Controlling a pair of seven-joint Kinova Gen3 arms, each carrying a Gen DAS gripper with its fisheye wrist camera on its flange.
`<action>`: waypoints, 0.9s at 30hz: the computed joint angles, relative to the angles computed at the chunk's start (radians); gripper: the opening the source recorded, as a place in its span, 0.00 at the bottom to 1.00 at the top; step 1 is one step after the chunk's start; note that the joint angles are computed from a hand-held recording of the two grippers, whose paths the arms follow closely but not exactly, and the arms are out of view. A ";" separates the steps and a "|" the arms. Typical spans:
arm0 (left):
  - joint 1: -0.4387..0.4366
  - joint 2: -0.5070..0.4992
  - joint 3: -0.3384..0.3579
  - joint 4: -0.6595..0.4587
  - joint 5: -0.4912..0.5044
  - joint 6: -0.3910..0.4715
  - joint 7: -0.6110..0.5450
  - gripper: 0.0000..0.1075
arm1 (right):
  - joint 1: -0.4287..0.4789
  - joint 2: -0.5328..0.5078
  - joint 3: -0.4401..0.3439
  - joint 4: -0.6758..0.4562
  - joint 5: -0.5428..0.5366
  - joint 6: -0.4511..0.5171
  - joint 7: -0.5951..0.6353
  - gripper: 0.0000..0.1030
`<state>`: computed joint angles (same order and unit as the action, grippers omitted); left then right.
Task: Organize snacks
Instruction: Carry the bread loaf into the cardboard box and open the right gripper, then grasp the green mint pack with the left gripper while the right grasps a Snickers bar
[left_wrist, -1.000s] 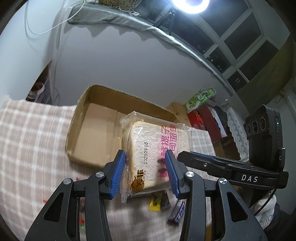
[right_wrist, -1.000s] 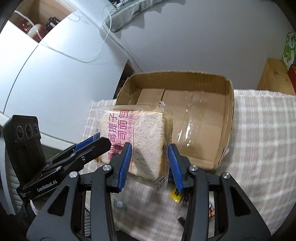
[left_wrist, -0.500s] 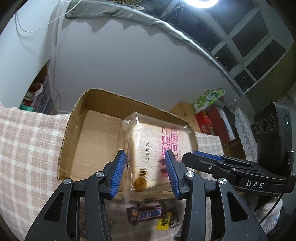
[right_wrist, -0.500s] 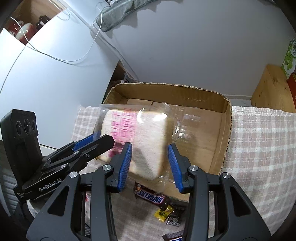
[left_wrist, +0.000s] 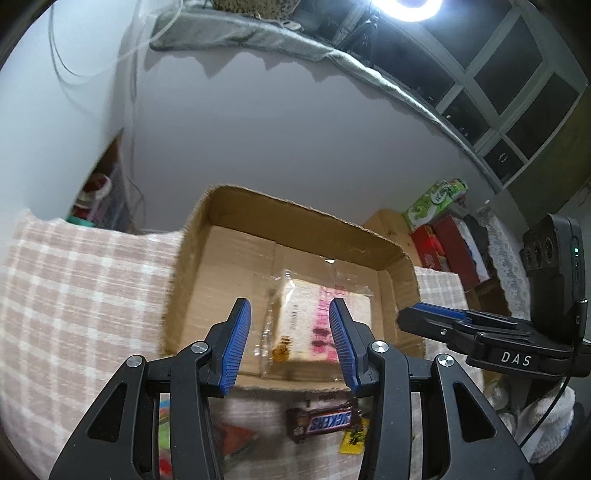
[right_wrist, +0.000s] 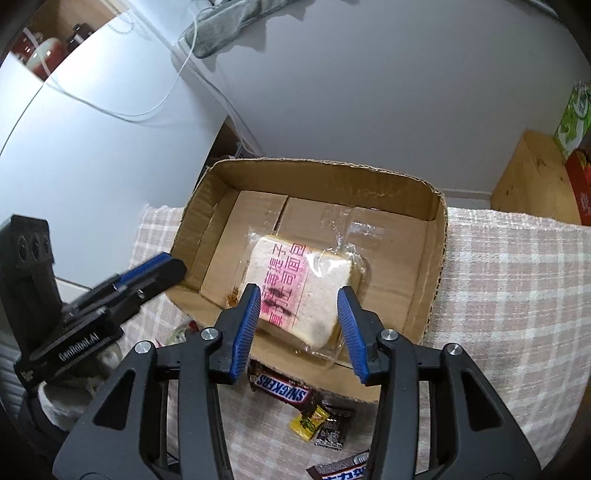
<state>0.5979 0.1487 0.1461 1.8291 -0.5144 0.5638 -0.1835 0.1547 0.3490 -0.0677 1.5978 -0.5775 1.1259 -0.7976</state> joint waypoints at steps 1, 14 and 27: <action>0.011 -0.008 -0.001 0.000 -0.016 0.017 0.016 0.42 | 0.002 -0.008 -0.001 0.007 0.001 -0.006 0.010 0.44; 0.006 -0.142 0.125 0.111 -0.044 0.159 0.180 0.43 | 0.071 -0.168 0.063 0.191 -0.113 -0.054 0.249 0.76; 0.025 -0.215 0.277 0.214 0.042 0.197 0.171 0.43 | 0.074 -0.297 0.162 0.352 0.015 -0.078 0.226 0.76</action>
<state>0.6233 -0.0659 0.4231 2.0426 -0.4720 0.7605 -0.0128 0.2286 0.0515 0.0941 1.9497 -0.5624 1.0482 -0.5715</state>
